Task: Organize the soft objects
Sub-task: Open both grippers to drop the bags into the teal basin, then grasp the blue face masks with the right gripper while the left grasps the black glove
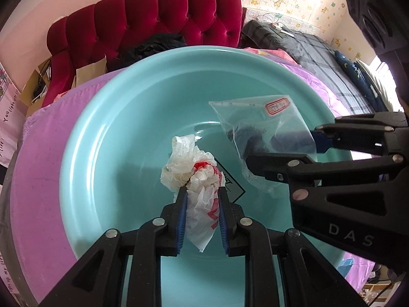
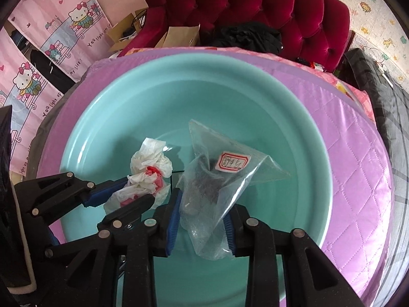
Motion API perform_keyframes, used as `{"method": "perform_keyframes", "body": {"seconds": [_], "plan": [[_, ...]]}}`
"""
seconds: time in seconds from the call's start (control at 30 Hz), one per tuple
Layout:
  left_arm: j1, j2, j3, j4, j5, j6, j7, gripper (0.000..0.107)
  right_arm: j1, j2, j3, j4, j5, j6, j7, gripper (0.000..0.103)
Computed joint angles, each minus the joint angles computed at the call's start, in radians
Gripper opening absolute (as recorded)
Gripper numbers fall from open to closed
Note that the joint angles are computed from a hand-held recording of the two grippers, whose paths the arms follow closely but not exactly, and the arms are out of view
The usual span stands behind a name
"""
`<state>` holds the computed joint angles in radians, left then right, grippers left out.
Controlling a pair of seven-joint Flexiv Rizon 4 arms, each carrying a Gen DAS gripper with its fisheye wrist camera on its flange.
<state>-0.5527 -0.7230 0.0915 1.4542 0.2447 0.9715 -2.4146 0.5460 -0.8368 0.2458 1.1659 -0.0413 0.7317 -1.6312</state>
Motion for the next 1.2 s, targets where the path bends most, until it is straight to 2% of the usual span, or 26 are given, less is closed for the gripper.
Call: {"method": "perform_keyframes", "body": {"seconds": [0.03, 0.07, 0.1, 0.13, 0.23, 0.3, 0.4, 1.2], "plan": [[-0.004, -0.001, 0.004, -0.007, 0.002, -0.014, -0.003, 0.055, 0.003, 0.005, -0.006, 0.006, -0.005, 0.01, 0.005, 0.049], [-0.012, 0.0, 0.011, -0.013, 0.008, -0.03, -0.011, 0.067, 0.006, 0.013, -0.011, 0.018, -0.01, 0.021, 0.012, 0.049], [-0.019, 0.002, 0.018, -0.019, 0.016, -0.046, -0.02, 0.087, 0.009, 0.018, -0.015, 0.023, -0.016, 0.027, 0.018, 0.051], [-0.026, 0.004, 0.025, -0.023, 0.027, -0.059, -0.031, 0.094, 0.011, 0.023, -0.017, 0.03, -0.022, 0.032, 0.022, 0.061], [-0.046, 0.016, 0.039, -0.035, 0.063, -0.118, -0.067, 0.103, 0.023, 0.052, -0.043, 0.078, -0.056, 0.087, 0.056, 0.087], [-0.053, 0.03, 0.042, -0.026, 0.09, -0.117, -0.1, 0.103, 0.034, 0.076, -0.065, 0.121, -0.088, 0.135, 0.097, 0.092], [-0.06, 0.045, 0.039, -0.019, 0.123, -0.137, -0.126, 0.103, 0.018, 0.087, -0.048, 0.134, -0.095, 0.14, 0.115, 0.103], [-0.112, 0.25, -0.045, 0.13, 0.306, -0.244, -0.354, 0.103, -0.042, 0.354, -0.019, 0.523, -0.159, 0.315, 0.215, 0.103]]}}
